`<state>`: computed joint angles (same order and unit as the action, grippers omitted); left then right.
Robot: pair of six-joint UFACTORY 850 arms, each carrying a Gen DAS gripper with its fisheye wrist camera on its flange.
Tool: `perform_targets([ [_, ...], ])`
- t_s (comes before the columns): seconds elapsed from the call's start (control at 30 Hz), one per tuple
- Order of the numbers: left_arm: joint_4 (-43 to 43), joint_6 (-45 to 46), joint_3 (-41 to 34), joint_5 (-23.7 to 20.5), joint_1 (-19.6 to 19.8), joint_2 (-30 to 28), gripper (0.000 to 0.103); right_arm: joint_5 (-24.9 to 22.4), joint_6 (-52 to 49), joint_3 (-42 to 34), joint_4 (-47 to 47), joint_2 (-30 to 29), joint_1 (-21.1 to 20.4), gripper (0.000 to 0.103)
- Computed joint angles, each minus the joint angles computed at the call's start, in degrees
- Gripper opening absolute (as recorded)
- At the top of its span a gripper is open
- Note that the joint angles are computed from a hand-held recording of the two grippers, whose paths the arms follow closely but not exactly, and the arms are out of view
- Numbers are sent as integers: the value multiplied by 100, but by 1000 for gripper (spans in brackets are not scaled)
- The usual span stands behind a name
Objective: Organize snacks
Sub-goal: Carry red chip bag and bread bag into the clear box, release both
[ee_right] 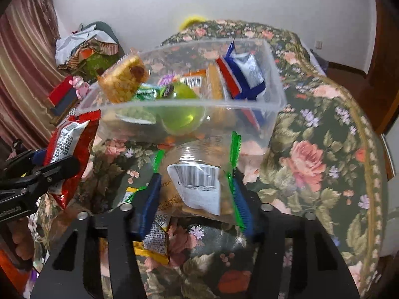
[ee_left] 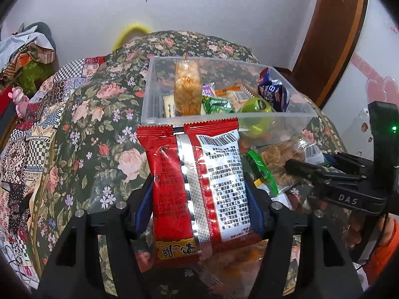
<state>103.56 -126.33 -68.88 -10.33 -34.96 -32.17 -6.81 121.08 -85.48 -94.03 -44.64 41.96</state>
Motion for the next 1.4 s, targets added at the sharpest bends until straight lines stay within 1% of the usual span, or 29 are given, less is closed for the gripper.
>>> perform_targets([
  [0.03,158,-167,27,-7,-1,29,64,-32,351,45,-361,34,-9,48],
  [0.2,545,-587,73,-96,-24,159,64,-338,1283,292,-1351,230,34,47],
  [0.3,731,-786,88,-133,-18,230,64,-503,2117,510,-2149,409,49,47],
  [0.43,788,-792,56,-244,-26,301,64,-769,2461,667,-2535,605,69,47],
  [0.6,854,-812,-108,-355,-33,303,64,-1008,2903,605,-2970,687,58,47],
  [0.73,751,-628,-343,-418,-39,216,64,-1085,3014,400,-3127,617,14,47],
  [0.9,560,-364,-760,-391,-6,-18,64,-1090,2762,21,-2977,398,-41,47],
  [1.0,103,143,-1093,-360,23,-236,64,-1055,2754,-195,-2992,248,-107,47],
  [1.1,-686,1030,-1497,-370,50,-512,64,-1056,2513,-388,-2735,109,-154,47],
  [1.17,-1038,1421,-1721,-378,70,-671,64,-969,2403,-563,-2608,-15,-207,47],
  [1.27,-1646,2074,-2078,-344,124,-933,64,-920,1834,-830,-2082,-195,-250,48],
  [1.3,-1959,2388,-2210,-314,143,-1025,64,-901,1621,-918,-1887,-255,-260,48],
  [1.4,-3337,3721,-2637,-168,225,-1334,64,-823,952,-1182,-1269,-431,-293,48],
])
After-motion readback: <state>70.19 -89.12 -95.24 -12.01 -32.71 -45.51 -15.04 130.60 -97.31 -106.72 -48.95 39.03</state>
